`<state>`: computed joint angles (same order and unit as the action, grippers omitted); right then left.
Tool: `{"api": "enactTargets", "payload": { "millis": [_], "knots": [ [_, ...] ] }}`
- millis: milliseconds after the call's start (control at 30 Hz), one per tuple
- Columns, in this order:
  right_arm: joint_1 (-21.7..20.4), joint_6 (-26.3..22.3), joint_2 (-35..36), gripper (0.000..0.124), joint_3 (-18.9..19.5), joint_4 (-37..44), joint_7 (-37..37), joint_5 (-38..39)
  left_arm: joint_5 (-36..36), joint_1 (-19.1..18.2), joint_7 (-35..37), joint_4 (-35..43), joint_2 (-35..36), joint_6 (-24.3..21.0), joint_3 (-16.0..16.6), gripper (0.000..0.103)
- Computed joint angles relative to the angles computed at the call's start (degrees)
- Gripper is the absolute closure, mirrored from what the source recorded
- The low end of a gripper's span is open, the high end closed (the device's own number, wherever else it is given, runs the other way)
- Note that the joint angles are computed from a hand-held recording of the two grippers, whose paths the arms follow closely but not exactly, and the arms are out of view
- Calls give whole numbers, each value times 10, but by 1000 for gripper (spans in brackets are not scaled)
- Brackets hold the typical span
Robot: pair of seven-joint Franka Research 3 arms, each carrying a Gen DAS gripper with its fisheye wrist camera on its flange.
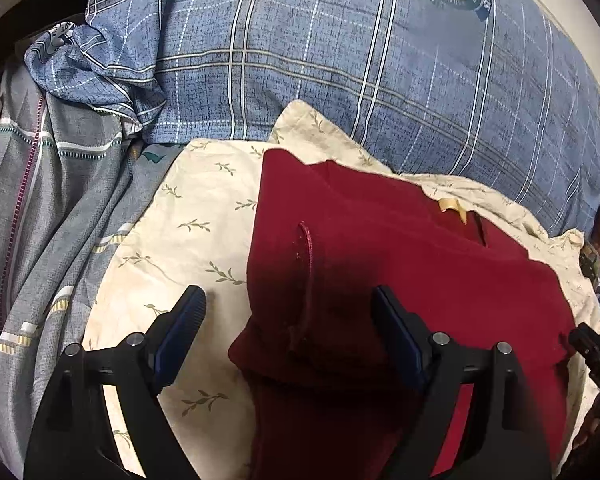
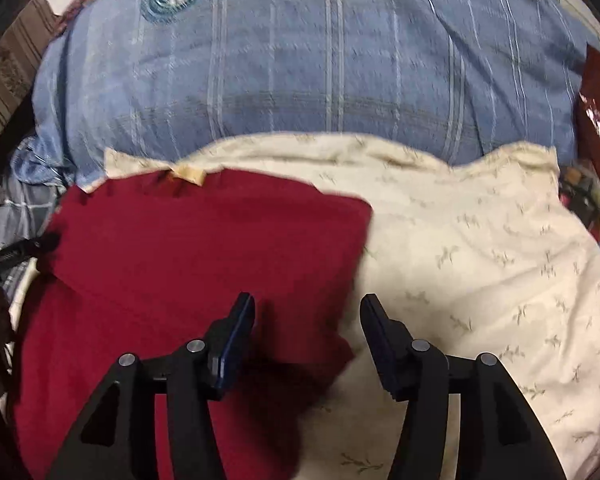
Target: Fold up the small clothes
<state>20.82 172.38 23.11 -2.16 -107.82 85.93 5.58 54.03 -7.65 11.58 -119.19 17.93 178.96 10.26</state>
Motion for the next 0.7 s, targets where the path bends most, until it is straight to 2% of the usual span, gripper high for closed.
{"api": "enactTargets", "payload": {
  "millis": [100, 167, 200, 300, 400, 467, 500, 600, 700],
  "knots": [
    [-5, 8, 16, 61, 13, 24, -10, 9, 24, -17, -26, 3, 0, 8, 21, 18],
    [-10, -2, 38, 61, 22, 57, -18, 18, 17, -8, -15, 6, 3, -4, 9, 18],
    [-13, -12, 55, 61, 25, 81, -20, 23, -1, 6, 3, 6, 5, -12, -8, 18],
    [-13, -54, 104, 61, 24, 157, -13, 31, -32, 23, 31, 5, 10, -12, -26, 18],
    [11, -120, 163, 63, -10, 246, 20, 7, -44, 19, 44, 6, 12, -12, -23, 18],
    [18, -135, 191, 62, -25, 282, 42, -10, -57, 22, 61, 7, 14, -16, -28, 18],
    [13, -136, 198, 62, -19, 291, 42, -11, -63, 23, 69, 6, 15, -15, -30, 18],
    [8, -129, 174, 62, -15, 263, 50, -13, -83, 26, 84, 1, 13, -9, -32, 18],
    [-5, -70, 100, 60, 3, 151, 36, -3, -99, 22, 95, -4, 11, -6, -28, 18]
  ]
}}
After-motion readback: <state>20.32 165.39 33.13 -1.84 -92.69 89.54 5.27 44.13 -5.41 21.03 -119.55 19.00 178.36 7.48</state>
